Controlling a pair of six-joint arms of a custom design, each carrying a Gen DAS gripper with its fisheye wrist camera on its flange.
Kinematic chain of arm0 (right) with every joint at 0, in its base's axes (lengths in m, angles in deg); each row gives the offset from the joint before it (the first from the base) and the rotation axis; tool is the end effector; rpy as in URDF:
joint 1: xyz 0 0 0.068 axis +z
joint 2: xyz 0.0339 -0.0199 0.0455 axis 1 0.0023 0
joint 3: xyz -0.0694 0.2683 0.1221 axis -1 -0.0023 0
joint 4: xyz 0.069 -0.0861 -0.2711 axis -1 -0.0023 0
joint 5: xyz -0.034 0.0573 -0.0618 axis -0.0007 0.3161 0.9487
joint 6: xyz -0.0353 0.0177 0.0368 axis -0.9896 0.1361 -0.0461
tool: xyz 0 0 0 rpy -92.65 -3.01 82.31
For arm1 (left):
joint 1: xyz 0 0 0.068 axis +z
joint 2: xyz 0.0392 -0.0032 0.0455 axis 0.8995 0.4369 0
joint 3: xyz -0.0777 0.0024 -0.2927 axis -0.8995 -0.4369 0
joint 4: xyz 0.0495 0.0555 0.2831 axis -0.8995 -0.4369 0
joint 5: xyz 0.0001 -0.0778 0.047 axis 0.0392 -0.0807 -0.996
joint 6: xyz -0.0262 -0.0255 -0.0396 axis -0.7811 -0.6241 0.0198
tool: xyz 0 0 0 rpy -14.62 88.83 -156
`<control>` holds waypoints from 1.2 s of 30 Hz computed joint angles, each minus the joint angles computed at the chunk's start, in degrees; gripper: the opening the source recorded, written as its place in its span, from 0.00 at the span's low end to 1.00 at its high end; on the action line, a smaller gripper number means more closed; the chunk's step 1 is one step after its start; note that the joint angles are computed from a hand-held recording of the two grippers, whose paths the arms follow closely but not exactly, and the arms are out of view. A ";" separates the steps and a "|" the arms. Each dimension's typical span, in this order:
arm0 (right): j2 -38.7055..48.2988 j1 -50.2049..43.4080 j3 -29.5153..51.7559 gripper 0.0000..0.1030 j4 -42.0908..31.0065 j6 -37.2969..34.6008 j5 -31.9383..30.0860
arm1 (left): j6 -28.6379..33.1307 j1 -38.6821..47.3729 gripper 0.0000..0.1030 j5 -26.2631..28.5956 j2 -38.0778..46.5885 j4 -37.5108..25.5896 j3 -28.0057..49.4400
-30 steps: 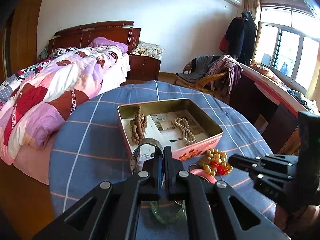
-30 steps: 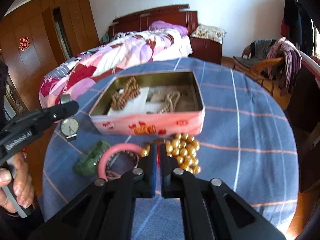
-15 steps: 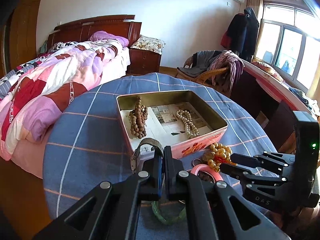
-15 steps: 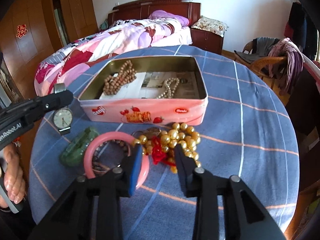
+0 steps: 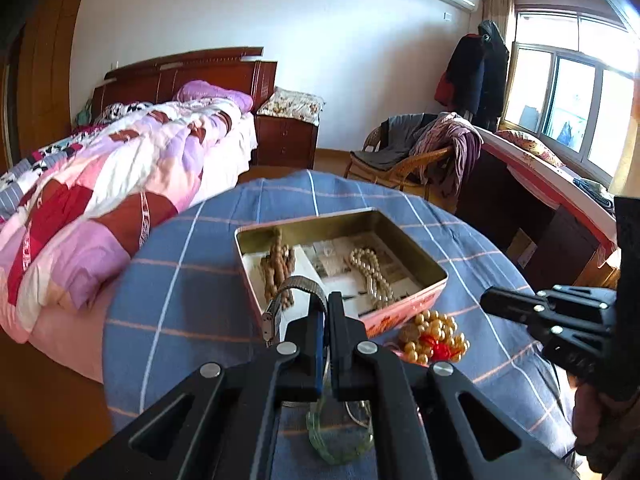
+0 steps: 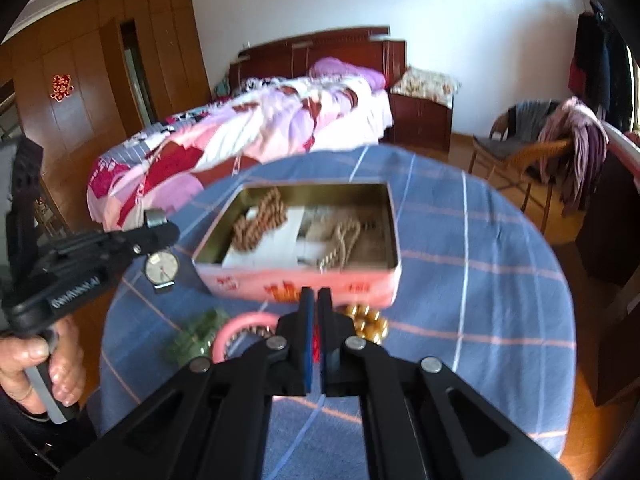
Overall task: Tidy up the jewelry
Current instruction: 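Carry the watch and red tassel into the pink tin and open both tools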
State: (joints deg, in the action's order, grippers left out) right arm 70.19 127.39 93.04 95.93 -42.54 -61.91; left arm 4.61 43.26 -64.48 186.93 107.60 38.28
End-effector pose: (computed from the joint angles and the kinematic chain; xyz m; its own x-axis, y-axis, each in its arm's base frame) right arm 0.2512 0.1778 0.1180 -0.6499 0.0250 -0.7596 -0.1006 0.9878 0.1186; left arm 0.3249 -0.1321 0.1090 -0.5544 0.1981 -0.8083 0.5072 0.8505 -0.1394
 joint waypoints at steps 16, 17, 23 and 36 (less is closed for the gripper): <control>13.26 -1.68 5.95 0.29 -1.50 -0.26 -4.43 | -0.60 -0.84 0.01 -0.48 5.07 -0.08 1.98; 13.61 -1.59 6.16 0.25 -1.78 -0.35 -4.58 | -0.58 -0.88 0.01 -0.48 5.07 -0.09 2.01; 9.84 -0.81 2.92 0.03 -0.09 0.26 -1.95 | -0.34 -0.46 0.01 -0.13 3.40 0.21 1.17; -0.16 -1.41 4.49 0.03 -4.10 -5.71 -0.06 | 1.62 0.94 0.01 1.19 1.07 -3.07 4.52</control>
